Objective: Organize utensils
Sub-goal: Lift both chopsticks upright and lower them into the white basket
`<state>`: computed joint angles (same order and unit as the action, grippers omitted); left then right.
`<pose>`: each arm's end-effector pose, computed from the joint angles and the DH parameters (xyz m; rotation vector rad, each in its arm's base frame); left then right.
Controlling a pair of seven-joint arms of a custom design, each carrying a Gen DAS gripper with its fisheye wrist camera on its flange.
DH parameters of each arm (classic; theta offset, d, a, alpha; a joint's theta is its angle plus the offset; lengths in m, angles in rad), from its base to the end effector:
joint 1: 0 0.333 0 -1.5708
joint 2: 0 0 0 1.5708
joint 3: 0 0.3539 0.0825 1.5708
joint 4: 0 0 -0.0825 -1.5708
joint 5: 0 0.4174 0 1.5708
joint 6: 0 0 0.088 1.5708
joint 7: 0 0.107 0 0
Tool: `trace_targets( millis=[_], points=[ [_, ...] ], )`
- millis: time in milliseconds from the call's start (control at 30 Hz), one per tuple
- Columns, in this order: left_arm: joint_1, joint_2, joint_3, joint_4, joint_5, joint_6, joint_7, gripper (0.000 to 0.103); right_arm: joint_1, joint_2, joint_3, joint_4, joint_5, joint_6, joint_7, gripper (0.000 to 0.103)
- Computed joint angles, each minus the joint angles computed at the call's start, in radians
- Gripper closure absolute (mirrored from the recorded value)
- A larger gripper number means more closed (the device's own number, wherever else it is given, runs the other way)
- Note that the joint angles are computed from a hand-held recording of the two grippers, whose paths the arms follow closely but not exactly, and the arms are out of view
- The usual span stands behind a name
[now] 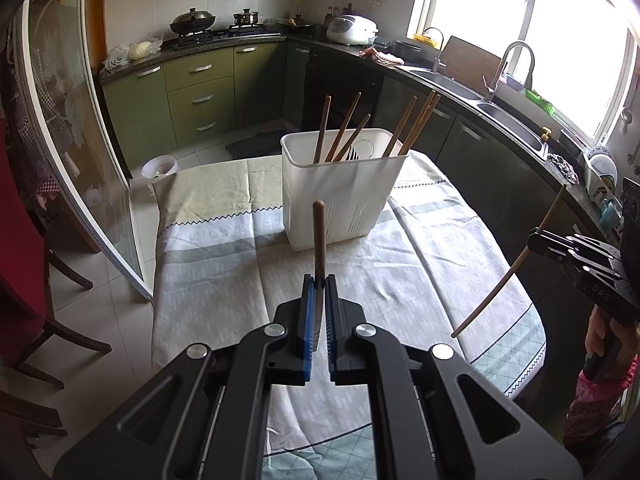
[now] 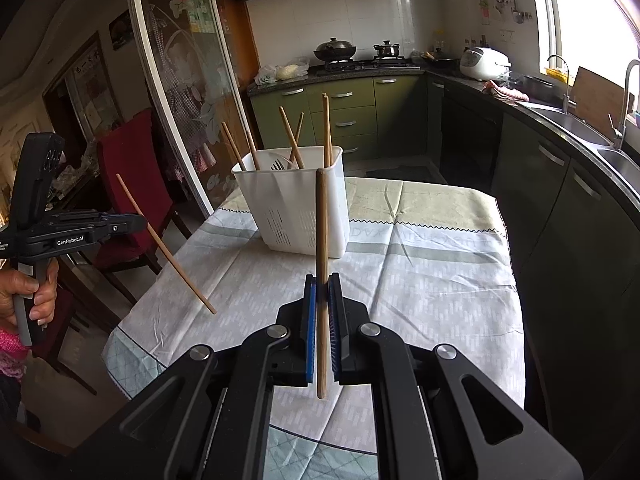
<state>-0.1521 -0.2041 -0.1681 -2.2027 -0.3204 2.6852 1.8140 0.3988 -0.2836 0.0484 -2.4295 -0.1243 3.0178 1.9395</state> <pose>0.5318 -0.1722 0.5684 -1.5581 2.1901 -0.8909 0.4584 0.2320 0.5358 -1.7936 1.4679 -0.4906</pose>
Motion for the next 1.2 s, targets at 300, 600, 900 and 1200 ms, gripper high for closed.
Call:
trace_targets(
  millis=[300, 600, 900, 1200],
  points=[
    [0.008, 0.025, 0.003, 0.124, 0.015, 0.005, -0.007, 0.098, 0.006, 0.015, -0.031, 0.124, 0.036, 0.046, -0.043, 0.096],
    [0.036, 0.126, -0.007, 0.327, 0.114, 0.022, -0.106, 0.098, 0.011, 0.108, -0.057, 0.315, 0.095, 0.114, -0.080, 0.096],
    [0.028, 0.243, -0.004, 0.486, 0.217, 0.042, -0.179, 0.098, -0.107, 0.263, 0.033, 0.515, -0.120, 0.087, 0.091, 0.096],
    [0.011, 0.327, -0.007, 0.554, 0.189, 0.030, -0.143, 0.098, -0.081, 0.381, 0.007, 0.642, -0.309, 0.030, 0.215, 0.096]
  ],
)
